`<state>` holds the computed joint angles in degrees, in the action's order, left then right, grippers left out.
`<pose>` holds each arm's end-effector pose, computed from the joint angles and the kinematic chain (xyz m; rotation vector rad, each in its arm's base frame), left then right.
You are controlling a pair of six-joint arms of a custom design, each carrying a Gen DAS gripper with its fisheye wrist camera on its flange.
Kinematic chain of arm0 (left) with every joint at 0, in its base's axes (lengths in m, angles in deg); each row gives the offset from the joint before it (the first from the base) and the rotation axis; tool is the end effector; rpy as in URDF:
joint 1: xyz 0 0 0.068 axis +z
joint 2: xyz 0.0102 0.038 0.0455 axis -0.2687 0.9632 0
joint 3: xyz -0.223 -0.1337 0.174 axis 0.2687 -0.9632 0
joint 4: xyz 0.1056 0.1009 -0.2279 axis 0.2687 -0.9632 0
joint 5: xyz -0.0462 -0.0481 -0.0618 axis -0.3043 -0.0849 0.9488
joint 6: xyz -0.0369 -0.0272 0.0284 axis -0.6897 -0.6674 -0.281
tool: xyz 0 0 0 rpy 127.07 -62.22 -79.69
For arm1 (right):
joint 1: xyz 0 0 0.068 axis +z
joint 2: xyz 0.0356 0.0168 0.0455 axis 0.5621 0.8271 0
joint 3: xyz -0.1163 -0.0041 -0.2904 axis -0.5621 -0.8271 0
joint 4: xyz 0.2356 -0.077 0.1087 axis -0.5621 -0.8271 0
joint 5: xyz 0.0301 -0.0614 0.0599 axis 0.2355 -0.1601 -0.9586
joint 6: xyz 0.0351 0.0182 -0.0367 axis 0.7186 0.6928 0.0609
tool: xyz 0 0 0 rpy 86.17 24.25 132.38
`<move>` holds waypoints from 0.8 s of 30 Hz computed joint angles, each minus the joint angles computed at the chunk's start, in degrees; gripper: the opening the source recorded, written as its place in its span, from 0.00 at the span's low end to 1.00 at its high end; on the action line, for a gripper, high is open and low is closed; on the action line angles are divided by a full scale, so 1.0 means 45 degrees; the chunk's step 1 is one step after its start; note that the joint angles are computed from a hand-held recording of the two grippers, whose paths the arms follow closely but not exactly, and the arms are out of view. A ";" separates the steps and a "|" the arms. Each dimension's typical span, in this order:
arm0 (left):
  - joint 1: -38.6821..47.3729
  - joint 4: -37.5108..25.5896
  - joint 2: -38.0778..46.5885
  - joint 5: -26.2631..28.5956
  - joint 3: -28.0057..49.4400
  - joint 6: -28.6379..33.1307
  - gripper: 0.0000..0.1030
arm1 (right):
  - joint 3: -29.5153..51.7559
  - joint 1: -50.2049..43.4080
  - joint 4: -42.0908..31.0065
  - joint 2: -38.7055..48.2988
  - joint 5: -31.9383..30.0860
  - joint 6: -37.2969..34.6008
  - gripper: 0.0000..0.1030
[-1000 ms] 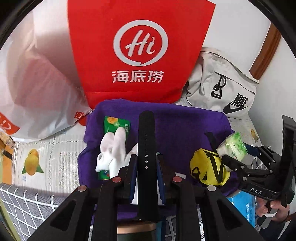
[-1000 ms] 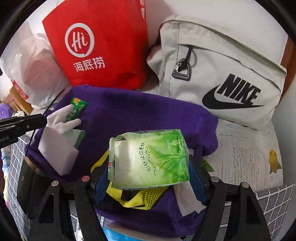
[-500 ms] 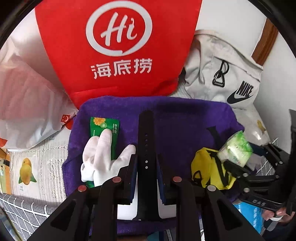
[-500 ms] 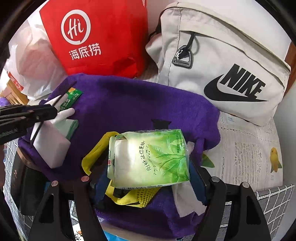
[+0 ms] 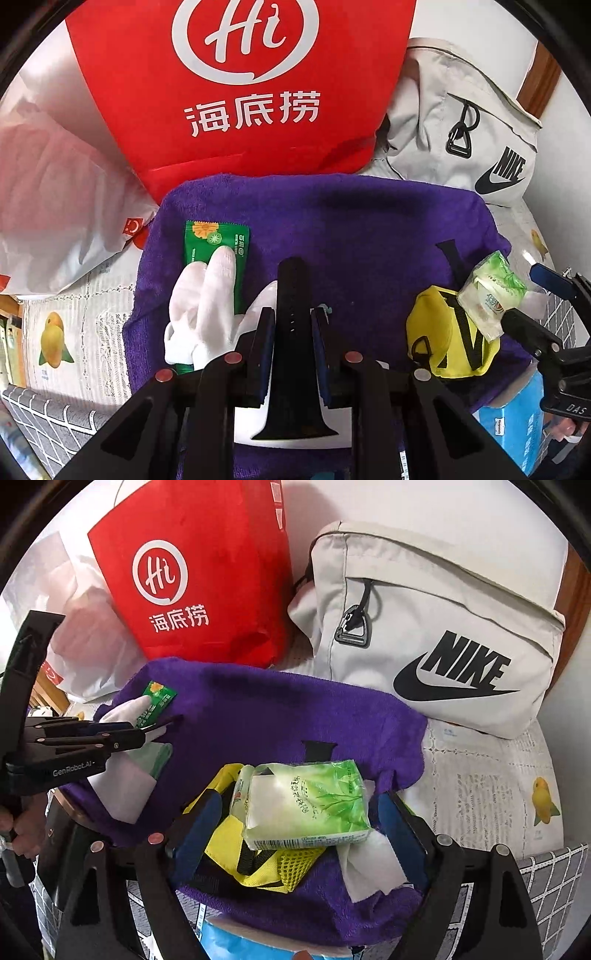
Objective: Organize soft objects
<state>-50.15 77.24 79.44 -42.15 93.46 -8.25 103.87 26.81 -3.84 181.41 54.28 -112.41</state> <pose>0.3031 -0.1978 0.0999 -0.1834 2.7076 -0.0010 0.3230 -0.0276 0.0959 -0.6343 2.5046 0.3178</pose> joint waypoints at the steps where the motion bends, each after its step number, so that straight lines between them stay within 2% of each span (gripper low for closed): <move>1: -0.0013 0.0001 -0.0001 -0.0028 -0.0002 -0.0010 0.19 | -0.0081 0.0000 -0.0033 -0.0088 0.0001 -0.0069 0.84; 4: -0.0088 0.0012 -0.0134 -0.0117 -0.0087 0.0012 0.21 | -0.0221 0.0059 0.0031 -0.0300 0.0004 -0.0060 0.84; 6: -0.0132 -0.0079 -0.0399 -0.0225 -0.0236 -0.0136 0.37 | -0.0309 0.0057 0.0054 -0.0462 0.0027 0.0017 0.84; 7: -0.0146 -0.0093 -0.0504 -0.0282 -0.0293 -0.0204 0.50 | -0.0334 0.0028 0.0035 -0.0534 -0.0022 0.0038 0.84; 8: -0.0185 -0.0080 -0.0620 -0.0366 -0.0359 -0.0254 0.56 | -0.0332 -0.0023 -0.0034 -0.0589 -0.0103 0.0021 0.84; 16: -0.0575 -0.0643 -0.1878 -0.0789 -0.1026 -0.0580 0.56 | -0.1157 -0.0477 -0.0479 -0.1957 -0.0499 -0.0508 0.84; 24: -0.1906 -0.1545 -0.4195 -0.1391 -0.2366 -0.1973 0.56 | -0.2951 -0.1162 -0.1894 -0.4513 -0.1510 -0.1867 0.84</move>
